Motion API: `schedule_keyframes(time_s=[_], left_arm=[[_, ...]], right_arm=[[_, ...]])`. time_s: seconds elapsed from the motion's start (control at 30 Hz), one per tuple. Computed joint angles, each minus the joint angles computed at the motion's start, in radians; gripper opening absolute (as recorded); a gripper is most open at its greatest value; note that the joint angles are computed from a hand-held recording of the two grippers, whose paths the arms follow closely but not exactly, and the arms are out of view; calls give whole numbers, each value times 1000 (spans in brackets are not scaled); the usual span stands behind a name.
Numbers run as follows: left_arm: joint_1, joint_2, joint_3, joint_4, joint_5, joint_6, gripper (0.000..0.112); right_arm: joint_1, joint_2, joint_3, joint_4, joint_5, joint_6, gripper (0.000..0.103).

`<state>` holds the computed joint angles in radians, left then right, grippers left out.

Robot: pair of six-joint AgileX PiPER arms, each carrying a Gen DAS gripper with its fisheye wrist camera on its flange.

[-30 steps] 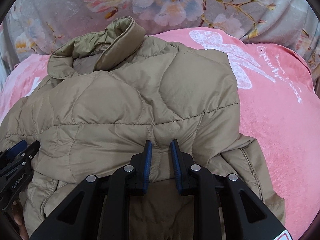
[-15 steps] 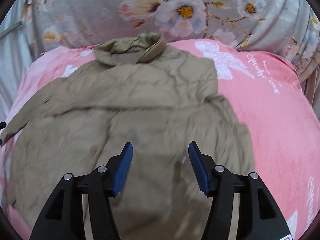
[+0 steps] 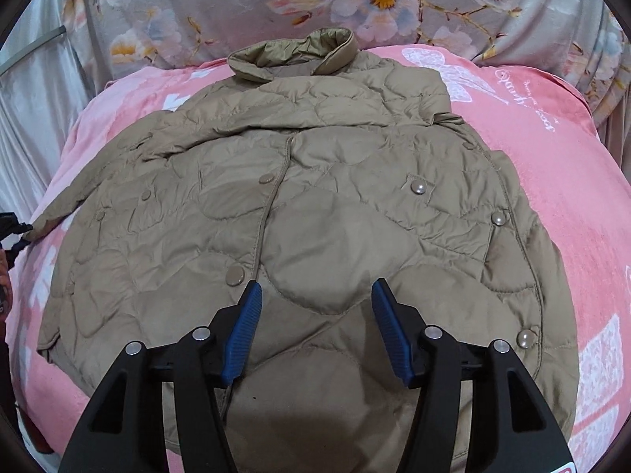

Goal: Fold large clothes

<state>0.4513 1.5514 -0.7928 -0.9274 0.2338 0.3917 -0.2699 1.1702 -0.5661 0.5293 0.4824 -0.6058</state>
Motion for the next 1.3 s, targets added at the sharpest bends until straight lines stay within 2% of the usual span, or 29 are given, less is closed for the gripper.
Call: schedule_keyframes(time_s=[0.13, 0.27, 0.4, 0.53, 0.67, 0.83, 0.87, 0.9, 0.93, 0.97, 1.0, 1.07, 1.1, 1.13, 1.2, 1.3], left_arm=[[-140, -112, -94, 400, 22, -380, 3], [-408, -159, -271, 800, 83, -741, 3], [-760, -55, -530, 1186, 185, -1062, 3], [-1006, 117, -739, 1292, 272, -1133, 3], [-1144, 366, -973, 1222, 359, -1081, 3], [-1201, 654, -1226, 1125, 444, -1065, 4], [-1211, 702, -1266, 1120, 454, -1068, 7], [-1219, 733, -1276, 1119, 444, -1075, 19], [-1224, 733, -1245, 1117, 425, -1087, 30], [-1229, 719, -1185, 1130, 367, -1125, 59], [-1235, 672, -1085, 1183, 298, -1202, 76], [-1227, 557, -885, 1232, 133, -1280, 81], [-1218, 515, -820, 1209, 78, -1259, 88], [-1194, 446, -725, 1145, 5, -1198, 91], [-1133, 354, -604, 946, -58, -1001, 92], [-995, 278, -509, 646, -67, -737, 92]], right_arm=[[-23, -15, -7, 32, 21, -30, 57], [-46, -23, -12, 61, 30, -56, 57], [-108, -22, -16, 95, 31, -118, 57], [-227, 15, -30, 175, 56, -244, 57], [-342, 53, -45, 242, 82, -363, 57], [-455, 120, -76, 317, 133, -474, 57], [-469, 134, -84, 327, 139, -486, 57], [-475, 141, -89, 332, 141, -492, 57], [-481, 155, -97, 340, 142, -503, 57], [-483, 166, -104, 348, 140, -511, 57], [-482, 177, -113, 355, 139, -515, 57], [-482, 198, -134, 370, 152, -516, 57], [-483, 213, -154, 379, 169, -513, 57], [-487, 226, -170, 388, 187, -512, 57], [-479, 254, -212, 412, 223, -501, 57], [-424, 319, -297, 439, 256, -451, 57]])
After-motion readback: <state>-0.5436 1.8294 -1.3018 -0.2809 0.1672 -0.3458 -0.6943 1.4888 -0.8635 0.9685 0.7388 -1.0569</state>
